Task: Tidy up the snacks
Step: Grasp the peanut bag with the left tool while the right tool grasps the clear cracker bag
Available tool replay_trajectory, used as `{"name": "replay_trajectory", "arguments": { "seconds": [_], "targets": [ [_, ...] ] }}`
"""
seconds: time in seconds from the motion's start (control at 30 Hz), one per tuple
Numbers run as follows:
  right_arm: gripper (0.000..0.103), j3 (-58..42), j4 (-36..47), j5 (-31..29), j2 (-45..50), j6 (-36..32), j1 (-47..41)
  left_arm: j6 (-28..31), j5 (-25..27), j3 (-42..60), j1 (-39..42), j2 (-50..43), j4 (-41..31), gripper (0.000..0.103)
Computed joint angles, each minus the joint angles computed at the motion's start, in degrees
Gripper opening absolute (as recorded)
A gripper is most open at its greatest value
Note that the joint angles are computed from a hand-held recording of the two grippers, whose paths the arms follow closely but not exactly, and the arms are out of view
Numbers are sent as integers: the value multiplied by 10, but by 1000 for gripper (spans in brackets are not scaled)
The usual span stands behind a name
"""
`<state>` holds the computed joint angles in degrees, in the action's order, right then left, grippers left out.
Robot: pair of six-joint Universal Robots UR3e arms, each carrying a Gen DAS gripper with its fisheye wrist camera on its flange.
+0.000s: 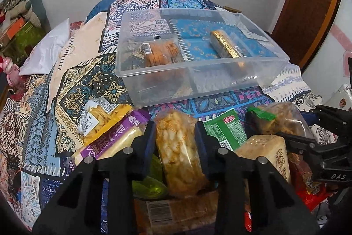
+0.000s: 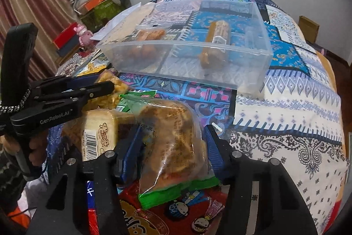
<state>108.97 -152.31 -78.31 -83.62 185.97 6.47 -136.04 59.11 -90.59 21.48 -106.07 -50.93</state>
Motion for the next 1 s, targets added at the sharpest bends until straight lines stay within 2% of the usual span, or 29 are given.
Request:
{"name": "replay_trajectory", "arguments": {
  "seconds": [0.23,0.43,0.8,0.87,1.0],
  "targets": [
    [40,8,-13,-16,-19,1,0,11,-36,-15,18,39,-17,30],
    [39,19,-43,-30,-51,9,-3,18,-85,16,42,63,-73,20],
    [39,-2,-69,-35,-55,25,-11,8,-135,56,56,75,-95,7],
    [39,-12,-69,-31,-51,28,-16,4,-151,69,58,75,-99,0],
    [39,-36,-80,-30,-38,35,-22,-9,-167,90,54,74,-87,0]
  ]
}}
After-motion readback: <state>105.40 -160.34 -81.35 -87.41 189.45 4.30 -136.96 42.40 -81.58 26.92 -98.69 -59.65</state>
